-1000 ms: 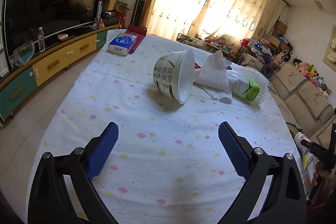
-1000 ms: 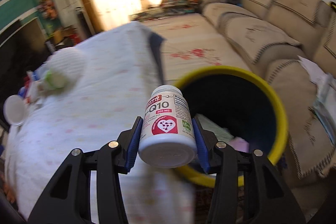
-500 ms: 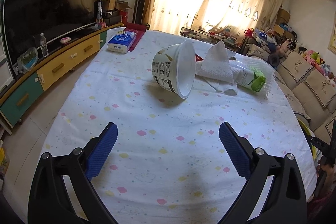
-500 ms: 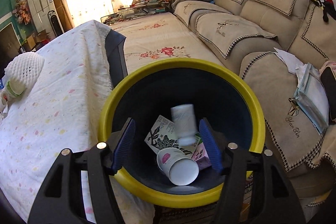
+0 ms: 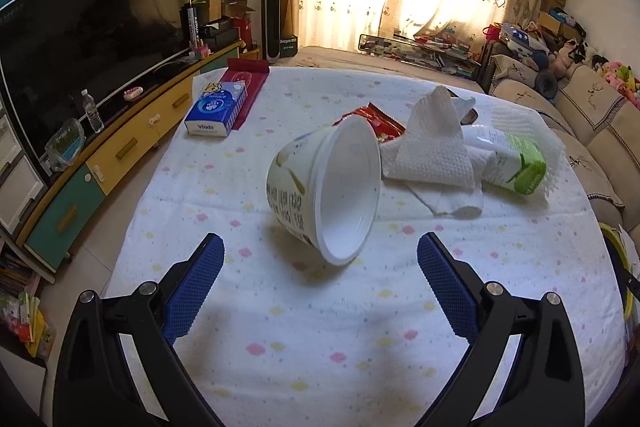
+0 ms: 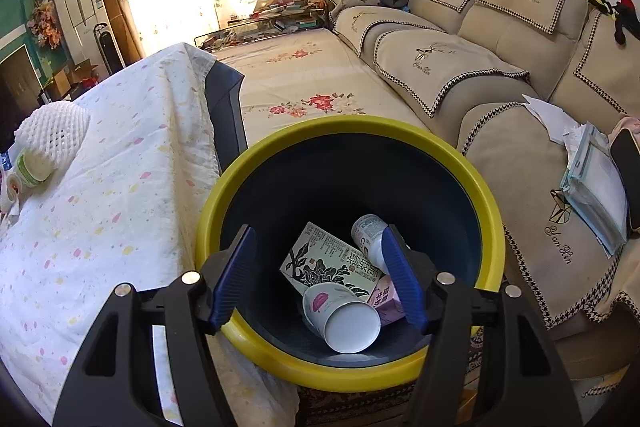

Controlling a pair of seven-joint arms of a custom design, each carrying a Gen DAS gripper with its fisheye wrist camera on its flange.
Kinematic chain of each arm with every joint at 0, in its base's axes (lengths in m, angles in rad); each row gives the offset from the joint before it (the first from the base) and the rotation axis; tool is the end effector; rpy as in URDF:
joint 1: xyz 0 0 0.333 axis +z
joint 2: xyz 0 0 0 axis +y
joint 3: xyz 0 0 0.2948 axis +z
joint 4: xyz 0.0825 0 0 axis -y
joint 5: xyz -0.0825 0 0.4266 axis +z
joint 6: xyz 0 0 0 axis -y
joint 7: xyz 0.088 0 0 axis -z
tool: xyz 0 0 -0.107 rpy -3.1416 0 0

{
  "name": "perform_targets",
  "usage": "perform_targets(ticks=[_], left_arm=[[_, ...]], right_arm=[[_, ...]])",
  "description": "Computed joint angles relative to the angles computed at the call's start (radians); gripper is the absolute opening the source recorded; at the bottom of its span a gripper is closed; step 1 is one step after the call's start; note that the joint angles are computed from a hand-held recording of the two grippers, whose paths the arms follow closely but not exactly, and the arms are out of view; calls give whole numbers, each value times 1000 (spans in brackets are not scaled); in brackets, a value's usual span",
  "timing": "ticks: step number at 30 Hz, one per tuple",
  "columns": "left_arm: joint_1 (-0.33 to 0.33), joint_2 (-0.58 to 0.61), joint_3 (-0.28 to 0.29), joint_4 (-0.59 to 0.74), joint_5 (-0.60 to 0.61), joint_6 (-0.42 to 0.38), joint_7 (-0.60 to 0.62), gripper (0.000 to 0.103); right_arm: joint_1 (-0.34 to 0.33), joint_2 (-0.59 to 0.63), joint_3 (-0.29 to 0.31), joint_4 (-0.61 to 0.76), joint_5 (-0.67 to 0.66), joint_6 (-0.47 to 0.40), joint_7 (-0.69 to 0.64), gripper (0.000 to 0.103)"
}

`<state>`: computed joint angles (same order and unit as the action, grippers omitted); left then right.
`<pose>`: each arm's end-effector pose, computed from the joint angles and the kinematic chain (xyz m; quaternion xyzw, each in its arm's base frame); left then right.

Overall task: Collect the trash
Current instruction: 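Grasp the white bowl-shaped cup with the left gripper and drop it in the bin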

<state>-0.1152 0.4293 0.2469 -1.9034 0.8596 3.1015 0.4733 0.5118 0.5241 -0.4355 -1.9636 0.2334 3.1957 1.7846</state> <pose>0.6838 0.0152 0.2967 -0.7456 0.5394 -0.2500 0.3010 0.6809 0.0516 0.2673 -0.5718 0.7280 -0.2654 0.2695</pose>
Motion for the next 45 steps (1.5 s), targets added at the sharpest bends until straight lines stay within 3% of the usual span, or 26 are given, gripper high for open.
perform_targets(ticks=[3,7,15,21,26,33,39,45], left_arm=[[66,48,-76,72,-82,-44,87,96],[115,108,-132,152,-183,-94,187,87],[95,171,-114,232,-246,-136,247,68],[113,188,-133,249,-290,-148,295,52],[98,180,-112,232,-288,-125,287,26],[42,134,-53,172,-235,-72,247,25],[27,51,-78,88,-211,-22,264,25],[42,0,-182,52,-242,18,371,25]], right_arm=[[68,14,-68,-3,-2,6,18,65],[67,16,-67,1,4,3,10,66],[58,19,-61,9,-11,-13,17,67],[65,22,-71,11,-28,-18,31,67],[70,23,-77,9,-36,-17,41,67],[76,22,-83,3,-34,-5,42,67],[37,8,-40,-8,-4,21,17,67],[-38,-15,39,-22,45,52,-38,67]])
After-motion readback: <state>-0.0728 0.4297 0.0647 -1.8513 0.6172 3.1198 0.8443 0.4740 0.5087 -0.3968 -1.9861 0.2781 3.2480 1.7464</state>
